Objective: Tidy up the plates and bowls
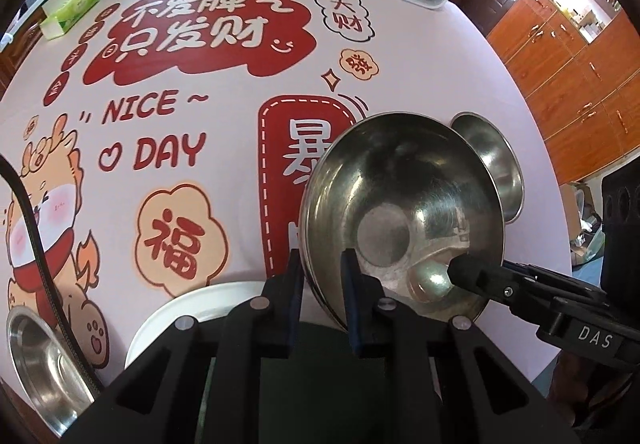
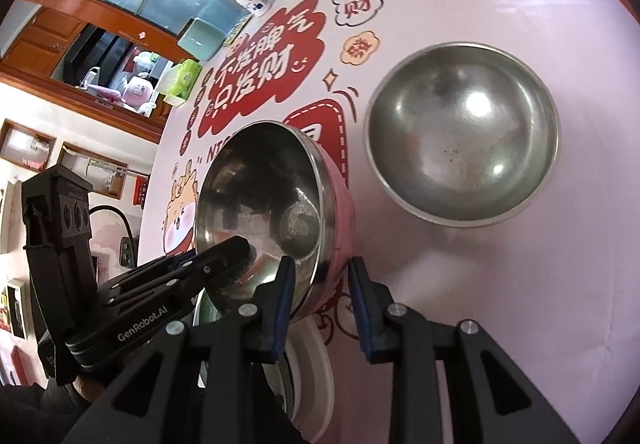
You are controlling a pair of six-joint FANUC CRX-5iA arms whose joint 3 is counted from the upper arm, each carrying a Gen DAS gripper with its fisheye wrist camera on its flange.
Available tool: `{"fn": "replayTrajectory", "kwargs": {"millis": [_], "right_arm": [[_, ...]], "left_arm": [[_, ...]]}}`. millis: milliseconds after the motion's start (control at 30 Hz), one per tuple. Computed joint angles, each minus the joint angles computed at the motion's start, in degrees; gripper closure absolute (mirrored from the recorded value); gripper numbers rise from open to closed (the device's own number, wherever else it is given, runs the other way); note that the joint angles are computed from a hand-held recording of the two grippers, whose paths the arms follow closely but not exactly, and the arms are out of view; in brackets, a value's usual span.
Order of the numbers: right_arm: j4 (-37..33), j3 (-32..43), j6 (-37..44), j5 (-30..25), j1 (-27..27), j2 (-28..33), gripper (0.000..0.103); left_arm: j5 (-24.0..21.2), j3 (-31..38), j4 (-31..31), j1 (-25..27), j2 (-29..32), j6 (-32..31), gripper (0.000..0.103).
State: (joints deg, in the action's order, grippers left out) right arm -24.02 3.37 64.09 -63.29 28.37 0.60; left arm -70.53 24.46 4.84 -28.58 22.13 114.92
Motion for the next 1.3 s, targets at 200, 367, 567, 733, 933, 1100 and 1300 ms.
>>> {"fn": "replayTrajectory", "kwargs": {"millis": [200,367,567,733,933,1100,1300], "right_arm": [[1.10,-0.18,0.58,0.49,1.72,-1.03,0.076],[1.76,-0.20,1.48,0.68,3.02,-1.76,0.076],[2.44,-0.41,1.72,1.18,4.87,-2.41,0.076],[3.39,-0.94,1.00,1.94,6.67,-3.21,0.076],[4.49,-1.01,0.05,2.67,8.75,-3.62,0.076],[5.52,-0.60,-0.92,3.31,10.89,-3.36,0.076],[6.83,0.04,-2.74,4.19,13.84,-2.88,0.076]], "left_arm": [[2.34,-3.62,-1.05,-0.23,-3.44,2.03,0.086],[4.03,-6.98,-1.85,-0.28,-6.49,3.95,0.086],[5.37,-10.84,-2.41,-0.15,-10.10,5.57,0.086],[6.12,-13.23,-2.55,0.12,-12.33,6.59,0.086],[6.56,-15.62,-3.28,0.53,-15.29,7.09,0.086],[6.73,-17.75,-3.53,1.50,-17.61,7.08,0.086],[6.84,-21.17,-2.86,3.47,-21.31,6.28,0.086]]}}
